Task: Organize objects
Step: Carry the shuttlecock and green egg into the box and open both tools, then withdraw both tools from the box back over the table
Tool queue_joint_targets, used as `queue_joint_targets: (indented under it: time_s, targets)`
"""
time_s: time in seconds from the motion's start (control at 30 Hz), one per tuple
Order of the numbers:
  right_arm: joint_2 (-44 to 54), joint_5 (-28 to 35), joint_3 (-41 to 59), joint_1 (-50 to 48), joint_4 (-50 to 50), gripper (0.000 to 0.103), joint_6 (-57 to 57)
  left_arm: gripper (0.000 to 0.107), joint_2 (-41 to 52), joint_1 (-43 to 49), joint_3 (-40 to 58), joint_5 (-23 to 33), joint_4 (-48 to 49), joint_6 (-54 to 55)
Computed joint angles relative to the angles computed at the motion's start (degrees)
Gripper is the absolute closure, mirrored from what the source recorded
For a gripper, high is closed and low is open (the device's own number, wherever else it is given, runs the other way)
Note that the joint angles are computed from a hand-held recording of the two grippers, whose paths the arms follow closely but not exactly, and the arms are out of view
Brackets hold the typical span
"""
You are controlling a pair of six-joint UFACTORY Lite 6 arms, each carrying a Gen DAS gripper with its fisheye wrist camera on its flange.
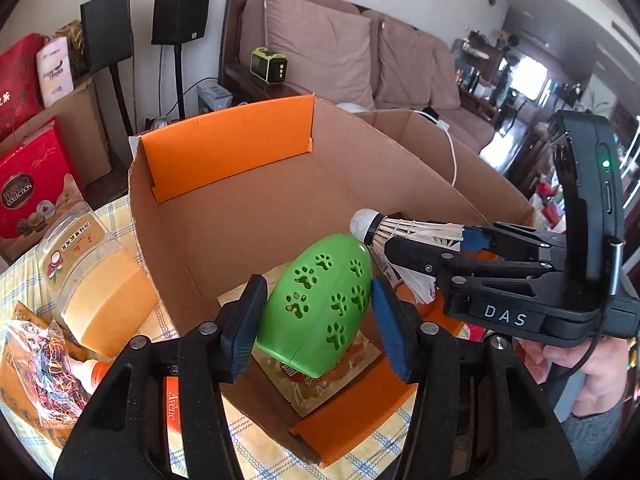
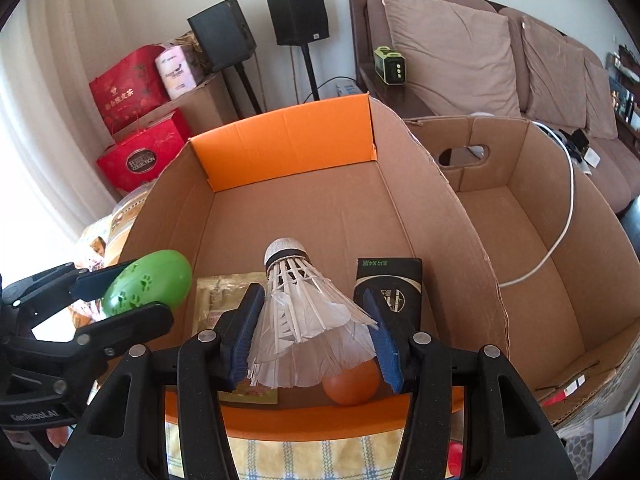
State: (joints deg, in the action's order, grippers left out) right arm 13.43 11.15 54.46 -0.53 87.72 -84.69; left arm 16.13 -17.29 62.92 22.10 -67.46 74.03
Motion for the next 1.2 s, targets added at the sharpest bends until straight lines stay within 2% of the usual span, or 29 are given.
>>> queue_joint_targets:
  time_s: [0.13,0.2,0.27,0.37,0.5,0.7,0.93,1.2]
  targets:
    - [1.0,0.8,0.4,-0.4,0.8,0.05,-0.6,0.054,0.8,-2.0,-0.7,-3.7,0.0,-0.8]
    - [1.3,0.5,0.3,0.1,2.1,0.05,-1.9,0.039,0.6,-1.8,-1.4,-4.0,-0.9,0.1]
    - [1.9,0.4,0.8,0.5,2.0,0.05,-1.9,0.036,-0.5,-0.9,-2.7,-3.9,-3.8,2.7]
    - [2.8,-0.3,1.4,1.4,1.5,0.049,-1.1,0.036,-2.0,1.6,-3.6,-1.8,-4.9,3.4]
    - [4.2,-2.7,2.9,3.1,-5.7,0.044,6.2,0.034,-3.6,6.0,-3.7,1.9,-4.8,3.1]
    - [2.4,-1.2,1.7,2.5,0.3,0.037,1.2,0.02,-5.1,12.3,-3.6,5.7,-3.8,2.2]
    - [-3.6,-2.1,-1.2,3.3,2.1,0.036,0.1,0.01,-5.3,19.0,-3.2,10.5,-1.4,-0.2]
    - [-9.5,-3.4,-3.0,6.4,-7.5,0.033,10.2,0.009,-7.7,27.0,-6.3,12.7,-0.9,1.9]
